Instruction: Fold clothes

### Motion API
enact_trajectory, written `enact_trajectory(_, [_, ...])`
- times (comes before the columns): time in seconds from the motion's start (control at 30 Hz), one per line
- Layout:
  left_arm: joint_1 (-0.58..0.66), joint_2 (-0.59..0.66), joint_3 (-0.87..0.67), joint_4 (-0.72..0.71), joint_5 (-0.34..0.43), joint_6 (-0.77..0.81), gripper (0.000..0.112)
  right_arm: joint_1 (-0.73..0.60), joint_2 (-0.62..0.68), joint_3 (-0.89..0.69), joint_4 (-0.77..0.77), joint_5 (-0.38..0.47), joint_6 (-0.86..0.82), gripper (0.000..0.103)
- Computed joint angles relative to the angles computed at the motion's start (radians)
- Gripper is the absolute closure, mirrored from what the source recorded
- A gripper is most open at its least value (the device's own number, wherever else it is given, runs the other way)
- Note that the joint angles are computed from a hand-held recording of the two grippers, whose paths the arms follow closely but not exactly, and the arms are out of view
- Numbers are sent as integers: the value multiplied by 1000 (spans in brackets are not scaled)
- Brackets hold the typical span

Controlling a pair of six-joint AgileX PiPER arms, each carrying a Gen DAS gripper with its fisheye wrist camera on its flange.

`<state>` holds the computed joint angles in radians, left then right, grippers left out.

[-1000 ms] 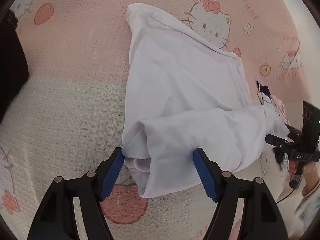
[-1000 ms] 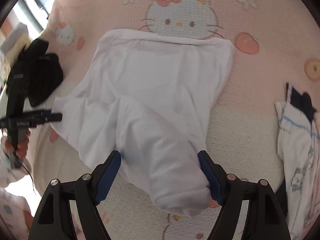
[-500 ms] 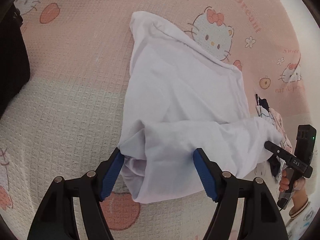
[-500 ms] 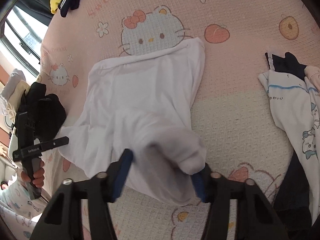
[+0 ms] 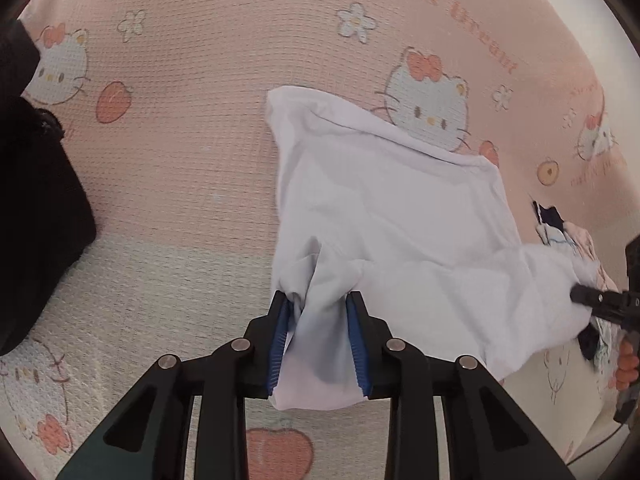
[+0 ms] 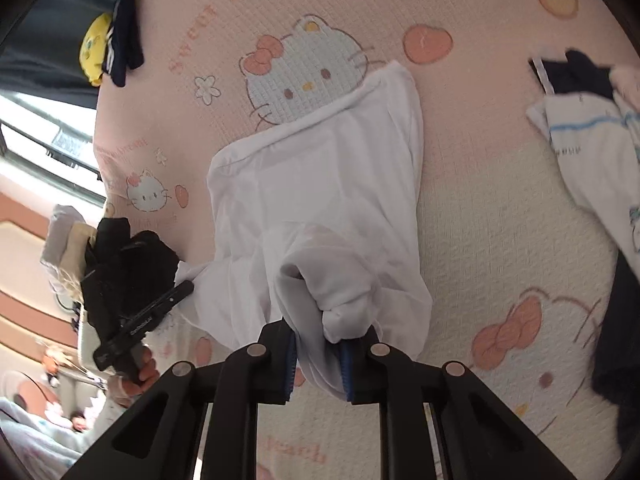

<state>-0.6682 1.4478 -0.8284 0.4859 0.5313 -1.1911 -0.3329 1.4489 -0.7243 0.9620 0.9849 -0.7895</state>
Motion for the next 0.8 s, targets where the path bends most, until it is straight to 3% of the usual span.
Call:
enact_trajectory(0.17, [92,1,44,-181,-54,171,86,11,57,0,-96,-64,107,88])
enact_trajectory(0.3, [45,19,39,-9,12,33,86,-4,94,4,-101,-122,122,88])
enact_trajectory(0.37, [56,34,32,6,30,29,86,19,96,-7,-138,-161,145,88])
enact_trajectory(0.43, [110,8,66,-103,-44,127,87,20,111,-19,-130,-140,154,88])
enact_trajectory(0.53, [124,-38,101,-118,-86,148,86,106,47,-6,-201,-209,134,86])
enact_trajectory(0.6, [113,-45,92,-93,-49,124,84,164,-5,6,-254,-261,147,72])
enact_trajectory(0.67, [115,-37,74,-133,-16,167,72,215,-58,14,-317,-308,192,39])
enact_trajectory(0.73, [87,-45,72,-97,9,148,56,207,-75,3,-316,-302,171,34])
enact_trajectory(0.8, [25,-46,61,1,68,74,50,238,-92,-19,-405,-305,266,33])
